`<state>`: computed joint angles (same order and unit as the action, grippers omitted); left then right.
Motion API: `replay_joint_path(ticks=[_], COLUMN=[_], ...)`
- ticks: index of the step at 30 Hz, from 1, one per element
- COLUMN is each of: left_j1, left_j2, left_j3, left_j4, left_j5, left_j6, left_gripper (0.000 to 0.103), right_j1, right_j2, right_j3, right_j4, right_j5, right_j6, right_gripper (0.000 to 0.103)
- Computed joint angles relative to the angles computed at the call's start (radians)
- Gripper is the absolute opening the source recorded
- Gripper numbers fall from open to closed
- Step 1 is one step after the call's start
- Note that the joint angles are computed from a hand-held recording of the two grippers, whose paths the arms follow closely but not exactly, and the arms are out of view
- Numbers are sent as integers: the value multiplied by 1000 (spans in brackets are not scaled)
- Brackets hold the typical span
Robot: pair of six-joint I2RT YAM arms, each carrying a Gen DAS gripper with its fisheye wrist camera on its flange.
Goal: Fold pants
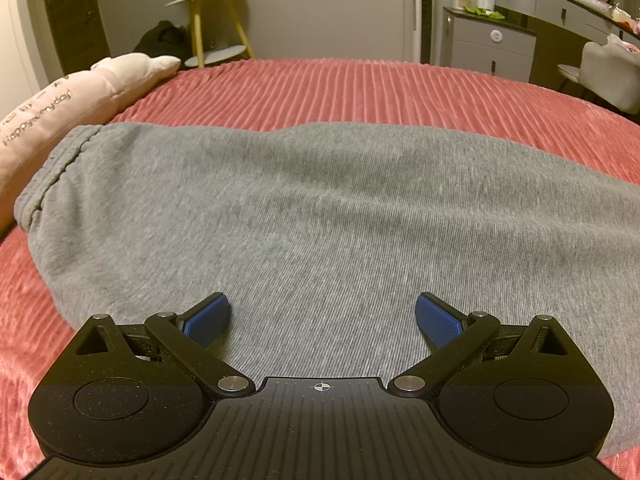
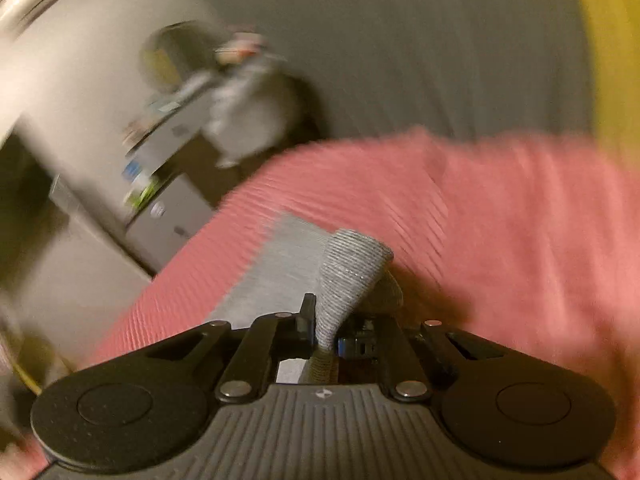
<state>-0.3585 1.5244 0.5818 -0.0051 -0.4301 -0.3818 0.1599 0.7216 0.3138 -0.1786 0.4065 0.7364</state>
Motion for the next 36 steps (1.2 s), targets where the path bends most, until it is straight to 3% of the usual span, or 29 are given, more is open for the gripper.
replay_joint_path(ticks=[3,5,7,11,13,15,16,18,20,22,24,26,27,28,30,31,32,34,36], left_j1=[0,1,2,8,8,10,9,10,15,28,40,46,43,40,31,24,18,3,-16], left_j2=[-1,-3,-8,-17,-21,-23,-24,-26,-48,-92,-120,-127,-121,-107,-51,-3,46,149,228], left_j3=[0,-1,-1,-5,-7,-10,-12,-18,-33,-64,-73,-56,-41,-21,36,83,128,225,305], left_j4=[-1,-2,-7,-11,-10,1,5,24,48,88,100,92,86,88,81,63,46,6,-24], left_j5=[0,1,3,15,19,32,35,50,91,189,293,399,441,493,591,643,693,756,762], left_j6=[0,-3,-8,-7,-4,6,9,21,41,67,75,61,44,14,-38,-62,-82,-122,-154], left_gripper=[102,102,102,102,102,102,102,102,102,102,102,102,102,102,102,101,99,78,76], right_j1=[339,514,616,697,728,750,722,666,601,528,468,437,443,460,552,593,626,620,581], right_j2=[113,276,435,781,867,814,753,610,474,377,336,282,209,137,79,80,92,66,109], right_j3=[105,176,212,312,334,313,285,175,53,-66,-90,-121,-145,-161,-151,-134,-123,-145,-158], right_j4=[104,185,279,326,314,301,301,383,472,542,424,347,303,260,171,113,77,85,158], right_j5=[137,156,98,-94,-97,-80,-138,-232,-265,-246,-222,-192,-149,-89,87,165,222,180,115], right_j6=[-213,-334,-402,-345,-328,-363,-336,-217,-60,146,322,407,447,471,512,540,568,550,547], right_gripper=[9,9,9,11,16,25,39,55,79,85,83,46,44,46,58,74,80,80,80])
